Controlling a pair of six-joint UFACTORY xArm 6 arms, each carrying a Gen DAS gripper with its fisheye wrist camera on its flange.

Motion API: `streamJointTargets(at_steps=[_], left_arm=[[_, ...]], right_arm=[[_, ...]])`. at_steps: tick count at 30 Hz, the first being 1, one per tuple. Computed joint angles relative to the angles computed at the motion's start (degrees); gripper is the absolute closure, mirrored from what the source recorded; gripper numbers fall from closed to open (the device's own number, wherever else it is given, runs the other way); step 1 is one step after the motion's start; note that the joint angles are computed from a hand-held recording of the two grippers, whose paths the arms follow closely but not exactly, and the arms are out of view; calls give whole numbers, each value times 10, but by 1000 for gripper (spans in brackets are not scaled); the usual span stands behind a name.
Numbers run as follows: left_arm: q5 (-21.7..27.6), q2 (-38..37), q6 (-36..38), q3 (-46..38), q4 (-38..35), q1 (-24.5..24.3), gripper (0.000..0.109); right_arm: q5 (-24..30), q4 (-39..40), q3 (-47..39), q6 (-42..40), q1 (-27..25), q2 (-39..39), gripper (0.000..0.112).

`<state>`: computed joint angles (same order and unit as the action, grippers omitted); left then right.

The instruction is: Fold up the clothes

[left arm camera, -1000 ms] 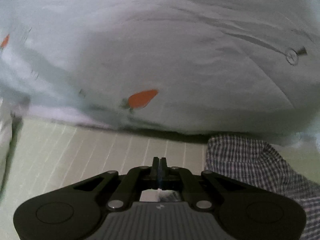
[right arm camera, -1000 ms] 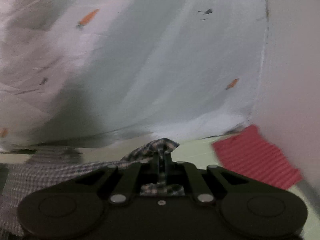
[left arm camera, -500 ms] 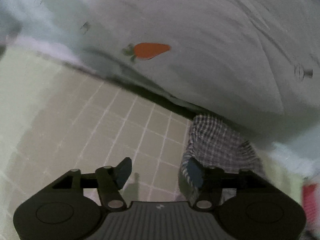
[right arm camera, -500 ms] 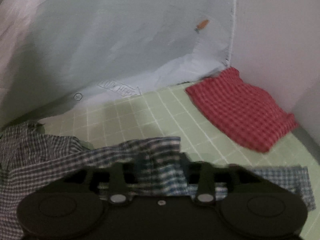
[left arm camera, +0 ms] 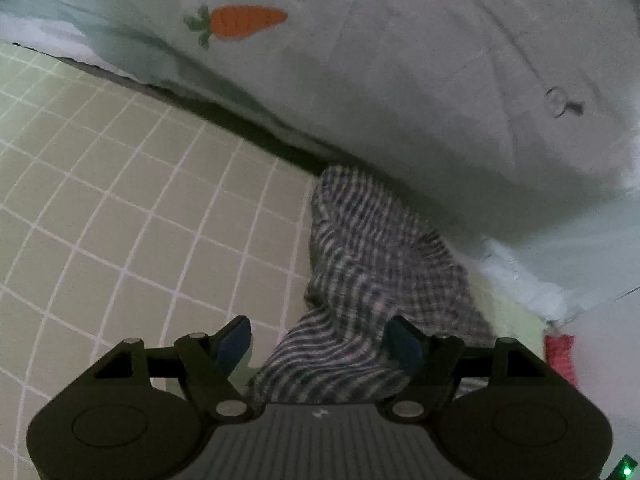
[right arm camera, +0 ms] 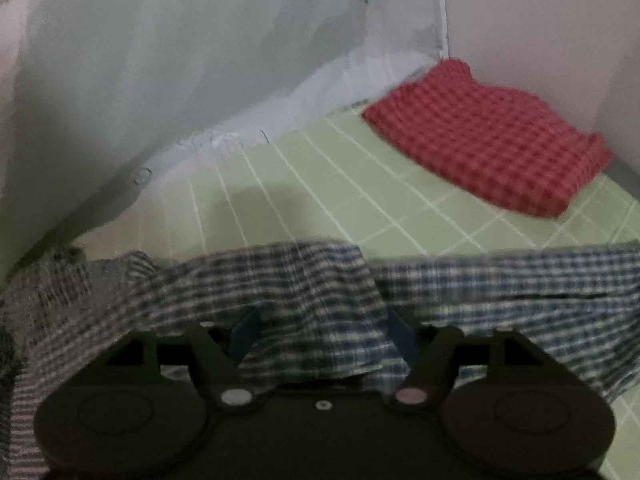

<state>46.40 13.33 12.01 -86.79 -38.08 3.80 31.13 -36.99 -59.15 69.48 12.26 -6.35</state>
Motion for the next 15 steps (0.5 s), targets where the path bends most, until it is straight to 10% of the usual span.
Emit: streamJointTargets(at_steps=[3, 6, 7, 8, 12, 15], left_arm=[[-4, 15, -17, -13, 37, -11, 39], [-2, 29, -24, -28, 51, -16, 69], [1, 34, -29, -34, 56, -16, 100], [-2, 39, -41, -38, 68, -19, 107], [-73, 36, -48, -28, 104, -34, 109], [-121, 39, -70, -37, 147, -36, 109]], right_arm=[[30, -11, -13, 7, 3, 14, 34], [17, -4, -10, 9, -5, 17, 36], [-1, -9, -3, 13, -9, 15, 49], [-19, -15, 3, 17, -13, 12, 78], [-37, -97, 7, 65, -12, -2, 105], [-24, -169, 3, 112, -10, -18, 106]])
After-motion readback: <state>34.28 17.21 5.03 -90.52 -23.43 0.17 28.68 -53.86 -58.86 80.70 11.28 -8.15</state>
